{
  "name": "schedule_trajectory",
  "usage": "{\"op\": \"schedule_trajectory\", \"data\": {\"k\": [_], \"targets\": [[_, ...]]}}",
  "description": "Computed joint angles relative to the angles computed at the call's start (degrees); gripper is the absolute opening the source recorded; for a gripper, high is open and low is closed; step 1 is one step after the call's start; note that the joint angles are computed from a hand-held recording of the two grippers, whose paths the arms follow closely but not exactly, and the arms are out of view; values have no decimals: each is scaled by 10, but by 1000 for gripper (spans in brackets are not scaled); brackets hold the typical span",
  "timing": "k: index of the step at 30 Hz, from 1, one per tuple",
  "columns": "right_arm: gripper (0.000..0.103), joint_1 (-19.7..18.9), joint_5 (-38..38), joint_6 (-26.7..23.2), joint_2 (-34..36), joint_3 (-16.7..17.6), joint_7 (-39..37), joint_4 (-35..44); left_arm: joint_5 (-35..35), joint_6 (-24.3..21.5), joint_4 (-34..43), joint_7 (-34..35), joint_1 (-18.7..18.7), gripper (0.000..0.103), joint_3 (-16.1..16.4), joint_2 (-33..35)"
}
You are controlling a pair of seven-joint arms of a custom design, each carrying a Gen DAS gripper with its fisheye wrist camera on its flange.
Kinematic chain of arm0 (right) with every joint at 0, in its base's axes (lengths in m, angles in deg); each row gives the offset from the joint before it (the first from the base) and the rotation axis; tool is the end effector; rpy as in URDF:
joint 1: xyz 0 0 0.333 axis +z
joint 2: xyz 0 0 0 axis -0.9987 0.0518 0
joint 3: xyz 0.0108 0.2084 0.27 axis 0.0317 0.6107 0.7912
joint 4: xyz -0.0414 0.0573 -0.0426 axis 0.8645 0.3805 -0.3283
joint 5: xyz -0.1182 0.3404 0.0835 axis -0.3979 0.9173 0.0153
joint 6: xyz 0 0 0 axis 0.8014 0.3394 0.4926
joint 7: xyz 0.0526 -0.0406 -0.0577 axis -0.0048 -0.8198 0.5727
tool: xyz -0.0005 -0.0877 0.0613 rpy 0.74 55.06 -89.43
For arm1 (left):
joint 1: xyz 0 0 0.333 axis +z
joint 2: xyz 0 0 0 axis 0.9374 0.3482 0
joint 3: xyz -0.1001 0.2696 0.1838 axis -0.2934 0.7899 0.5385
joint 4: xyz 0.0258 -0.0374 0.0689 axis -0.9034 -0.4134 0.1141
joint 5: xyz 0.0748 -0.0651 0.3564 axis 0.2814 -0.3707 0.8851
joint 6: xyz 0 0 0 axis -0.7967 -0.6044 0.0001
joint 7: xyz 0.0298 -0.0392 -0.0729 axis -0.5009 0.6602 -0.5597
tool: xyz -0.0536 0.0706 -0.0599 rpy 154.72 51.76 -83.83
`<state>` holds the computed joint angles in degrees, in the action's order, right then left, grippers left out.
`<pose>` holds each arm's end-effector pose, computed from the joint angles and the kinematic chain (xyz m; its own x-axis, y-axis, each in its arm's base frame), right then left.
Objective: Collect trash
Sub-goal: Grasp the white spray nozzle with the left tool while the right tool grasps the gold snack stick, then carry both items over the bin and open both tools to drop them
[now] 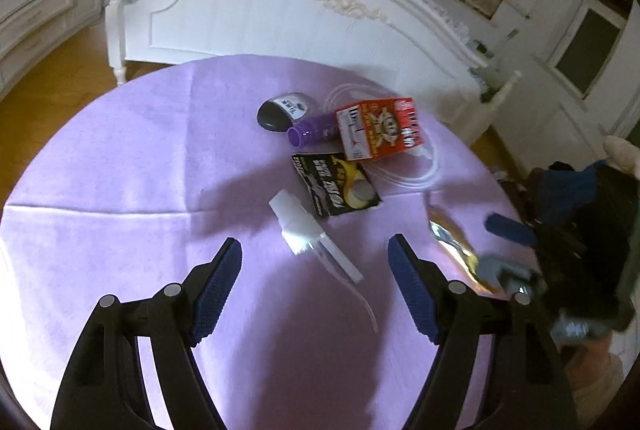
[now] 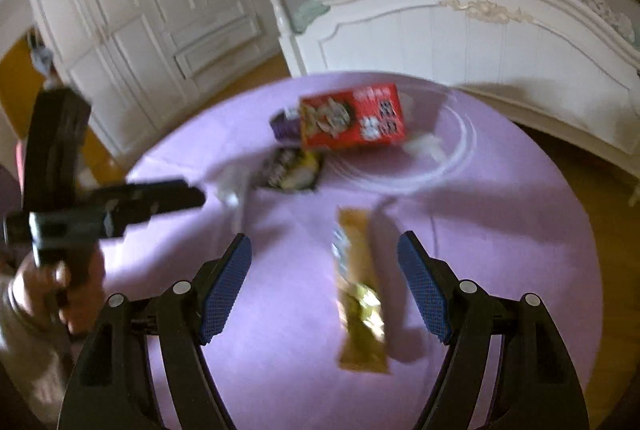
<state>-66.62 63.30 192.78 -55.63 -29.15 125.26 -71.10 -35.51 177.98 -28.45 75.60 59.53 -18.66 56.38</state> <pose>0.4383 0.1903 0.6201 0.3279 -0.9215 -0.2081 -0.7554 -0.1234 -0.6435 0.5412 -0.1997 0.5883 -0.2684 -0.9177 0.2930 -0.8085 0.0492 -0.5865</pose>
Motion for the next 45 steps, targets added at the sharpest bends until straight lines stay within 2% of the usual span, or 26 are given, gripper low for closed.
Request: {"op": "schedule_trajectory", "data": {"k": [3,5,6,8,10,13,16,24,32,37,45], "targets": [[72,-8,-27,-13,8,8,8,2,52,-2,18,-50,-2,72,-3,19],[69,-12,-40,-20,14,10,9,6,82,-7,31,-74,-4,53,-5,32],[67,-14,-48,-23,17,13,13,8,98,-12,36,-84,-4,50,-5,36],[55,-18,-61,-37,25,12,11,16,147,-9,40,-112,-8,45,-5,40],[39,-23,-77,-52,33,16,17,23,175,-8,42,-128,-10,34,-5,43],[21,-23,-85,-48,34,15,19,19,169,5,34,-118,-7,33,-7,40],[16,-22,-82,-41,29,13,20,13,140,14,22,-94,-2,24,-7,33],[14,-8,-32,-17,10,7,10,7,59,36,-21,-30,1,24,-1,-11],[14,32,33,-3,12,6,-14,42,-38,73,-95,30,-7,24,34,-103],[14,61,59,-26,55,25,-29,101,-77,89,-161,48,-9,24,77,-173],[14,98,69,-79,169,72,-43,238,-51,97,-243,30,37,24,127,-256]]}}
